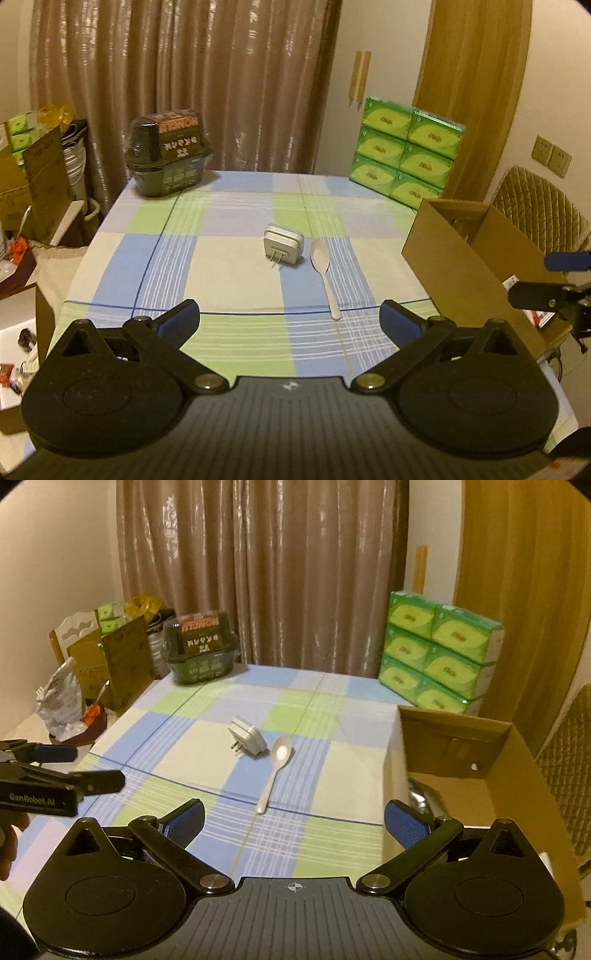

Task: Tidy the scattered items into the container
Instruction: 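Withdraw both tools from the box toward the white plug adapter and spoon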

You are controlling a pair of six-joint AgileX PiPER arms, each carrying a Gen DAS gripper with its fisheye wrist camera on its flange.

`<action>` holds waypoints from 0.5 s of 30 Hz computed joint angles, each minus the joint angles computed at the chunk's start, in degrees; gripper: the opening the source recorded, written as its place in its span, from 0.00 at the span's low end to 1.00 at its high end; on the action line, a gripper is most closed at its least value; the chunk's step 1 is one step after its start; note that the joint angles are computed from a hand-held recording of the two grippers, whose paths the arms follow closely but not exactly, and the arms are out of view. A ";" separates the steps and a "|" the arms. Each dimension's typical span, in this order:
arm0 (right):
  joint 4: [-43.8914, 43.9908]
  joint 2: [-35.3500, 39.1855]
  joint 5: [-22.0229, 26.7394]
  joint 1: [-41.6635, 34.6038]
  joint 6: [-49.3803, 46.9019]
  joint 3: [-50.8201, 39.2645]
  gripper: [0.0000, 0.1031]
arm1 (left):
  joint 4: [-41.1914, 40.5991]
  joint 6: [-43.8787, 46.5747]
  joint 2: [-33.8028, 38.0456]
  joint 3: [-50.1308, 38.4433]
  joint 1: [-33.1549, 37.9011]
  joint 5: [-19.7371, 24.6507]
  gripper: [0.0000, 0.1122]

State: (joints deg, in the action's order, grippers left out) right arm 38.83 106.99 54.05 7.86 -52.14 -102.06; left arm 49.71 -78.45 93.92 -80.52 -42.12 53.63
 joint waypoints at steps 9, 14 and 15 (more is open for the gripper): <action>-3.84 12.85 -1.96 6.11 7.34 -11.85 0.98 | -5.35 11.54 6.87 -0.58 10.39 -12.47 0.91; -5.78 21.59 -3.86 8.30 11.67 -20.85 0.97 | -7.35 15.87 11.60 -3.03 16.19 -18.47 0.91; -6.02 23.57 -4.35 8.66 12.66 -22.98 0.96 | -6.57 15.95 12.67 -3.72 17.00 -19.30 0.91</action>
